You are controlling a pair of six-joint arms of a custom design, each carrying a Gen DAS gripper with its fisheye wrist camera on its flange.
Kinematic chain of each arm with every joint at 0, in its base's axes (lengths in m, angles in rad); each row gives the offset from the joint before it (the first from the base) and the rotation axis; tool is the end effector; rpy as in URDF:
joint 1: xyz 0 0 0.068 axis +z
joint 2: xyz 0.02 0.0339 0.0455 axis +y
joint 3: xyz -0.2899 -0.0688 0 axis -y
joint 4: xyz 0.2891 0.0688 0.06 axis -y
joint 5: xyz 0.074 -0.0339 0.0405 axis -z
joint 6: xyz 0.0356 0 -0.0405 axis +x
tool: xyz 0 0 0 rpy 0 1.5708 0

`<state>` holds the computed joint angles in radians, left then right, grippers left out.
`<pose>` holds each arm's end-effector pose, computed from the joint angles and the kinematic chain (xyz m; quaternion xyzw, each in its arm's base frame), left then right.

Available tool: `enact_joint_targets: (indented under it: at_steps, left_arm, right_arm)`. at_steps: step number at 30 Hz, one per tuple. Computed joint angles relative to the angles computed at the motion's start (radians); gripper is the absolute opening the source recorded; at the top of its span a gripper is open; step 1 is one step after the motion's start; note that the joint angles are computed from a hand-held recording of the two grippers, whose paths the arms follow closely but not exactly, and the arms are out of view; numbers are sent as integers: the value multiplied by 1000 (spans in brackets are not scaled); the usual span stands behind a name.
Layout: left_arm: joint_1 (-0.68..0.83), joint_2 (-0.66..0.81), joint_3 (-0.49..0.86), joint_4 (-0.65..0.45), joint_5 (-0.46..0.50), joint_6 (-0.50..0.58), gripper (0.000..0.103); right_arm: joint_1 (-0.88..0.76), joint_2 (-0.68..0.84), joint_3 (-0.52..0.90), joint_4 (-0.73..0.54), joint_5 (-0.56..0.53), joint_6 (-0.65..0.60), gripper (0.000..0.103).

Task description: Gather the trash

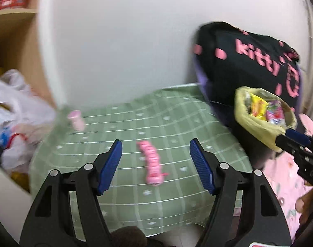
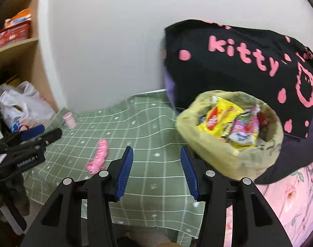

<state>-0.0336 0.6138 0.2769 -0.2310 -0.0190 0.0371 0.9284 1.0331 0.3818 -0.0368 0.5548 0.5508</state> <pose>0.1680 -0.0050 0.1826 0.0264 0.8765 0.0092 0.4807 0.1458 0.1636 0.1687 -0.0483 0.8761 0.0940 0.4704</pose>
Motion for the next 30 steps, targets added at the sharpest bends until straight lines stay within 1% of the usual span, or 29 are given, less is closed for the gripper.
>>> enact_joint_targets:
  at_steps: [3,6,9,11,22,30]
  left_arm:
    - [64,-70,0,-71,35,-8,65]
    - [102,-155,-11,-124,51,-1,65]
    - [109,-199,-12,-167,54,6,65]
    - [125,-219,-10,-199,71,15,65]
    - [127,-276,-16,-257,77,27,65]
    - [97,-307,-17,-292,61,22,65]
  right_arm:
    - [39,26,12,15,3,25,45]
    - [71,34,22,16,23,21,45]
    - [108,37,33,12,61,12,45]
    - [108,29,32,19,59,8,45]
    - [150,31,31,12,103,32,45]
    - [168,37,34,-7,121,52,45]
